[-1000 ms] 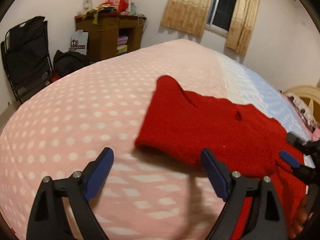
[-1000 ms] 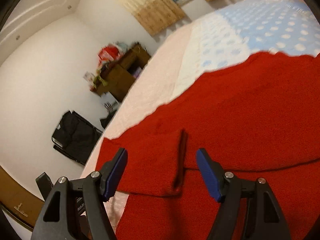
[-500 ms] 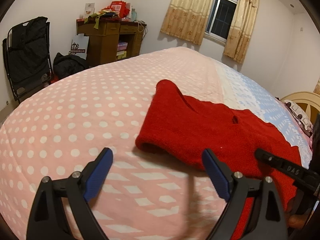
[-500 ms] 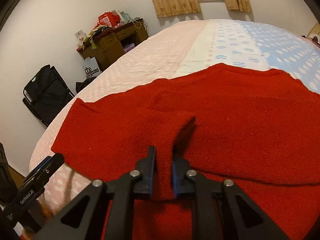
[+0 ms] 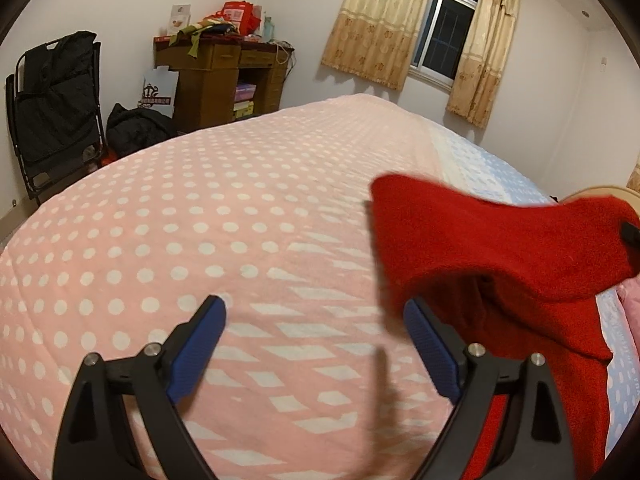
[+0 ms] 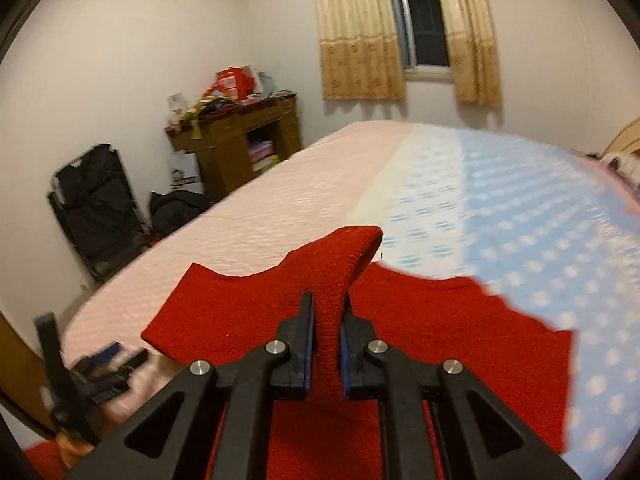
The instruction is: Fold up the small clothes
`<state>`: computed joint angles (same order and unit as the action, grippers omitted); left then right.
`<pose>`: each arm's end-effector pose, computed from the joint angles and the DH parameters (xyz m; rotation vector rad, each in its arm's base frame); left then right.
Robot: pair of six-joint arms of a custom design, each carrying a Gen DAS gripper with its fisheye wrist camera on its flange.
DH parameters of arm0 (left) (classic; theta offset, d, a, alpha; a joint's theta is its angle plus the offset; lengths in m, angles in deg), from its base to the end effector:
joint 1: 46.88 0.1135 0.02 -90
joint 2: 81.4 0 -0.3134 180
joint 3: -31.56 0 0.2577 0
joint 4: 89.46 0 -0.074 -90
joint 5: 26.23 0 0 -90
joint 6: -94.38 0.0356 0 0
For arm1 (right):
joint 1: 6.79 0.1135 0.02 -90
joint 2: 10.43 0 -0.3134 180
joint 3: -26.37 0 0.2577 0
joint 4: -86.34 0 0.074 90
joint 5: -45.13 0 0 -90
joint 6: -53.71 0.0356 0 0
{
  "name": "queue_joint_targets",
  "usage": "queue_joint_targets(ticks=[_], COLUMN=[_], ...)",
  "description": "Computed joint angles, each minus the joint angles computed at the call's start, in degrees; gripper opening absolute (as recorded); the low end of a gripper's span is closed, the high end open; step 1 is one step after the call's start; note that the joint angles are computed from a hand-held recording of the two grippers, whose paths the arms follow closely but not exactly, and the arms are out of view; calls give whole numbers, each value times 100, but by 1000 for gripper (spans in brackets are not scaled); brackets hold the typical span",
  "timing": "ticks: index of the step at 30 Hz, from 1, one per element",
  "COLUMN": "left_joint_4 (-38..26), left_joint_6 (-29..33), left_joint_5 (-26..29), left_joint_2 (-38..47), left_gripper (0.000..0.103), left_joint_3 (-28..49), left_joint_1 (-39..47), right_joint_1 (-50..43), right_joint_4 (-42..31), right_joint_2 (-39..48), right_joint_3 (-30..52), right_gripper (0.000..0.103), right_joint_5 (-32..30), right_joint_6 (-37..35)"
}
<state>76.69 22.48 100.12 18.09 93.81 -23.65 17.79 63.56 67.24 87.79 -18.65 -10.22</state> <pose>0.3220 0.1152 0.1868 0.1611 2.2759 -0.4137 0.2637 0.1033 0.2808 0.2676 2.1546 -0.0143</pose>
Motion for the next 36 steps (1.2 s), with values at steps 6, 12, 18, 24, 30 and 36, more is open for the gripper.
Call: queue_joint_targets(ticks=[6, 12, 18, 24, 30, 36], left_joint_4=[24, 65, 67, 125, 172, 202], left_joint_6=[-14, -4, 22, 75, 89, 62], left_joint_5=[-174, -327, -401, -595, -717, -767], left_joint_2=[-37, -44, -61, -97, -138, -165], left_gripper=[93, 93, 96, 97, 99, 100], left_joint_3=[-4, -3, -32, -97, -170, -211], left_joint_1=[-99, -176, -243, -342, -423, -475], right_joint_1=[-738, -1381, -1179, -1525, -1861, -1189], right_joint_4=[-580, 102, 495, -122, 169, -163], right_joint_2=[-819, -384, 363, -253, -1528, 55], right_joint_3=[-794, -1581, -1924, -2063, -2531, -1767], right_gripper=[10, 10, 34, 71, 71, 35], right_joint_5=[-24, -564, 396, 793, -428, -126], right_joint_6=[61, 158, 330, 842, 855, 712])
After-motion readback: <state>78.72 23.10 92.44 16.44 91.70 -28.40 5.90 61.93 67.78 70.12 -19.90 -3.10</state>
